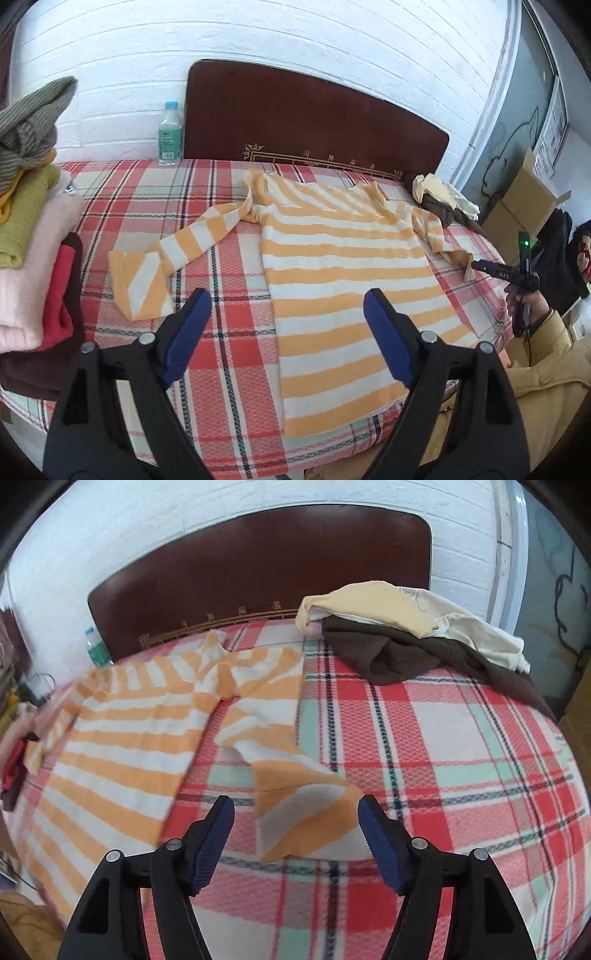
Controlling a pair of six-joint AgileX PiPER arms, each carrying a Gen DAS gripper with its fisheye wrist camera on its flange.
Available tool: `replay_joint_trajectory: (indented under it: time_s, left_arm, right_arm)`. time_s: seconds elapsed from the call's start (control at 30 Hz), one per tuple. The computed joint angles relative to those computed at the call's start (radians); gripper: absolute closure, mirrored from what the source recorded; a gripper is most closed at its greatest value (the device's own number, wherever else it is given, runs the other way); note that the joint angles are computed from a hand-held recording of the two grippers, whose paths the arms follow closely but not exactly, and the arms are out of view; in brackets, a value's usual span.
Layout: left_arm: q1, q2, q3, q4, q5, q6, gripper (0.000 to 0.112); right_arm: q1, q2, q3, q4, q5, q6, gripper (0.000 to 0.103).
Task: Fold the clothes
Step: 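Grasp a sleeve cuff with the right gripper and lift it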
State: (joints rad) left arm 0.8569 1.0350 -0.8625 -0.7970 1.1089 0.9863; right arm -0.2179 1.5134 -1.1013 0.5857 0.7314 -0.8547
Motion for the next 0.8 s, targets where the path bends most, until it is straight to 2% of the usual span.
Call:
replay_joint_trajectory:
  time_s: [0.07,0.13,0.2,0.27,0.37,0.53,0.6,0.67,0.8]
  left_arm:
    - [-0.188,0.033,0.000,0.048,-0.109,-0.086,0.027]
    - [-0.363,0.088,-0.013,0.096,-0.210,-0.165,0.027]
    - [-0.531,0.172,-0.052,0.156,-0.308,-0.249,0.027]
    - [-0.659,0.266,-0.111,0.189,-0.367,-0.297,0.027]
    - [-0.816,0.399,-0.220,0.269,-0.428,-0.373,0.027]
    - [-0.997,0.629,-0.471,0.401,-0.443,-0.495,0.027]
    - [-1.044,0.717,-0.579,0.440,-0.433,-0.521,0.027]
    - [-1.081,0.804,-0.695,0.484,-0.409,-0.573,0.027]
    - [-1.115,0.976,-0.927,0.519,-0.336,-0.634,0.027]
  right_arm:
    - [0.005,0.035,-0.009,0.000,-0.025,-0.016,0.032]
    - [0.004,0.074,-0.028,0.032,-0.029,-0.061,0.037]
    - [0.010,0.113,-0.072,0.033,-0.002,-0.068,0.073]
    - [0.006,0.145,-0.129,0.041,0.033,-0.060,0.082]
    - [-0.085,0.194,-0.277,0.149,0.186,-0.046,0.084]
    - [-0.251,0.297,-0.535,0.318,0.399,0.075,0.085]
    - [-0.297,0.335,-0.620,0.341,0.429,0.142,0.085]
    - [-0.333,0.363,-0.670,0.353,0.433,0.194,0.085]
    - [-0.369,0.360,-0.653,0.327,0.340,0.247,0.085]
